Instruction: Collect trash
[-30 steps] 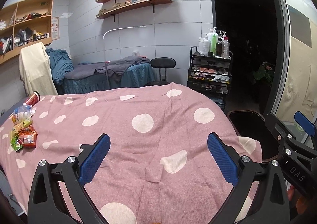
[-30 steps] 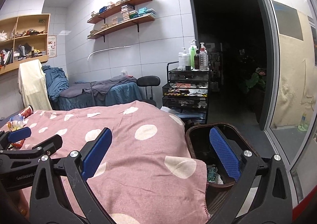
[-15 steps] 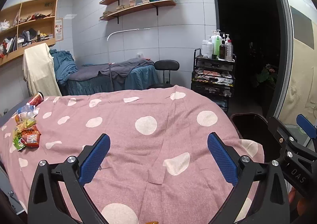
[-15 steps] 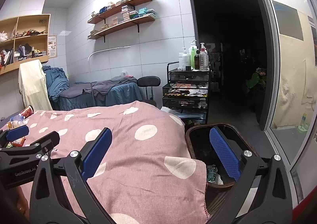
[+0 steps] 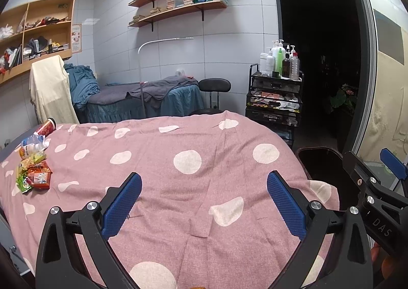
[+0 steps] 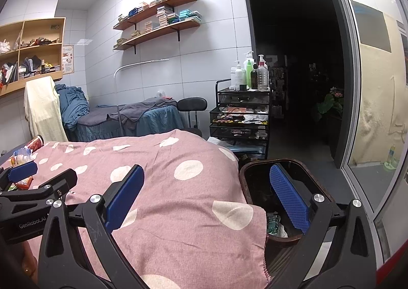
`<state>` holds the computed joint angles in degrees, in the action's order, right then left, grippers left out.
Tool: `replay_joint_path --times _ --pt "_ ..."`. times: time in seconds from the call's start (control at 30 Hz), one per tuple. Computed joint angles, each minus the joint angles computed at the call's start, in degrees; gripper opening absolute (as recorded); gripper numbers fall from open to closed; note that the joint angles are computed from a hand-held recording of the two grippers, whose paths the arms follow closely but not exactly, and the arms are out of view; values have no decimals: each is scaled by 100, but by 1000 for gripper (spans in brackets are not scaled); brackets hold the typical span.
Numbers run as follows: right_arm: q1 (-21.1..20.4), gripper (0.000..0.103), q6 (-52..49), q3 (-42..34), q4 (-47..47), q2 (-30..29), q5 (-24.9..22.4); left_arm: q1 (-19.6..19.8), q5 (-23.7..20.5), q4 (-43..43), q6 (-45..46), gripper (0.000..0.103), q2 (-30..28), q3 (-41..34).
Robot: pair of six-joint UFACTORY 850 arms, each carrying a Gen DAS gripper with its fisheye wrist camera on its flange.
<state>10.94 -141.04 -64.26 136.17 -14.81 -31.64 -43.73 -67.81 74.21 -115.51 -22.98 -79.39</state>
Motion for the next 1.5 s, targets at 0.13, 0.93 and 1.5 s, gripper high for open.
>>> replay_joint_path --times 0.13,0.93,1.5 --pt "-5 97 18 -8 -24 -10 -2 -3 39 8 -31 98 9 12" --pt "-1 97 -22 -7 -8 -24 17 1 100 -31 -8 98 -28 -75" --pt "-11 97 -2 -19 -21 -74 6 -15 6 -29 -96 98 -65 -98"
